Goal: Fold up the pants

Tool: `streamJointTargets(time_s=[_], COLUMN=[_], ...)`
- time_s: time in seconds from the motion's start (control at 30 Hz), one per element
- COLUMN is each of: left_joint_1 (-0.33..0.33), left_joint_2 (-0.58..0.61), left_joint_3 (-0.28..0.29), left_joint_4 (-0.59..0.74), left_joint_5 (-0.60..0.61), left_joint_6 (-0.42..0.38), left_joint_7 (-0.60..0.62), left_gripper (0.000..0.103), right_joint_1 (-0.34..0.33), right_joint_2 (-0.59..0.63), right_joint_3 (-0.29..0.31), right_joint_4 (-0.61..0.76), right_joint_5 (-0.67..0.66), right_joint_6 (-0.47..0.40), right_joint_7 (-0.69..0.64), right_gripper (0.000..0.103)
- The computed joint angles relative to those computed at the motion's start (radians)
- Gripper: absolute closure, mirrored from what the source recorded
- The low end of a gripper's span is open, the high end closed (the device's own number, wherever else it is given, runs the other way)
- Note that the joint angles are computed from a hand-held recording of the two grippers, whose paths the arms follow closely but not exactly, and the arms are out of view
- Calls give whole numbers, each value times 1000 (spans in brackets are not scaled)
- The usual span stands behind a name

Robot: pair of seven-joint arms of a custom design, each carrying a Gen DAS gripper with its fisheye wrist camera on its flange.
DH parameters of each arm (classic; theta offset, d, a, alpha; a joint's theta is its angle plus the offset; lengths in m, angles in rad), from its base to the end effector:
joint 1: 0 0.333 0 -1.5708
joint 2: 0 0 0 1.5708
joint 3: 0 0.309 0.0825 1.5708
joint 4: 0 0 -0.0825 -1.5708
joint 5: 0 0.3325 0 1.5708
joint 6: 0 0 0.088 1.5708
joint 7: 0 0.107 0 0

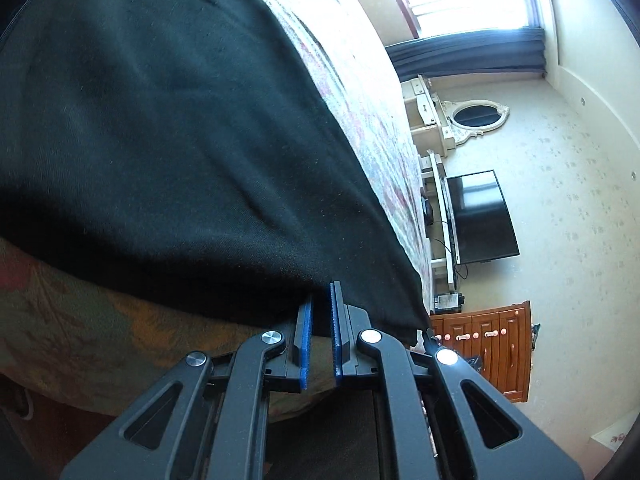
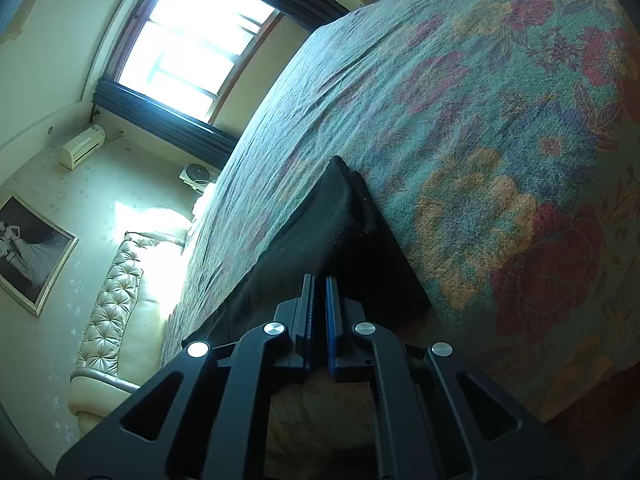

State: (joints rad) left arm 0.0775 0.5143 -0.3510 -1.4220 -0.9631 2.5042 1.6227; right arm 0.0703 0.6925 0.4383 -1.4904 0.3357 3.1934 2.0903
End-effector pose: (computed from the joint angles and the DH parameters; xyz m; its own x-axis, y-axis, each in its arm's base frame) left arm 0.6797 -0.1264 0.4890 0.1224 -0.5086 0.8523 -0.8604 -0.4824 -0.1643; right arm 0.6735 0.2331 0.4300 -0.1645 -0.5706 -0.8046 -0.6424 0.6809 -0.3516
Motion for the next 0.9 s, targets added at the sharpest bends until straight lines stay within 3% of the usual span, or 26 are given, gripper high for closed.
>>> streamJointTargets(time_s=[0.03, 0.1, 0.23, 0.3, 0.33, 0.4, 0.47, 0.63, 0.9], left_joint_1=[-6, -11, -14, -23, -25, -23, -19, -4, -7], left_joint_2=[4, 27, 51, 63, 67, 71, 74, 83, 64], left_joint_3=[5, 3, -5, 1, 0, -7, -14, -30, -31], left_joint_4=[7, 36, 51, 61, 62, 57, 55, 55, 43], left_joint_5=[14, 26, 34, 55, 58, 51, 45, 22, 51], left_joint_6=[1, -11, -22, -25, -16, 6, 23, 35, 58], left_joint_7=[-4, -22, -58, -89, -99, -113, -121, -120, -121], left_gripper=[95, 95, 95, 94, 93, 93, 93, 93, 96], right_joint_1=[-20, -57, -103, -84, -59, -11, 10, 25, 6], right_joint_2=[13, 47, 139, 157, 155, 149, 148, 129, 102], right_joint_3=[32, 97, 204, 183, 146, 74, 50, 25, 36], right_joint_4=[-2, 0, 59, 95, 116, 150, 154, 141, 115], right_joint_5=[15, 23, -26, -52, -59, -53, -35, -36, -49], right_joint_6=[13, 54, 99, 81, 55, 3, 6, 20, 38], right_joint_7=[4, 7, 38, 65, 83, 115, 126, 121, 113], right_gripper=[93, 73, 65, 66, 68, 90, 94, 96, 97])
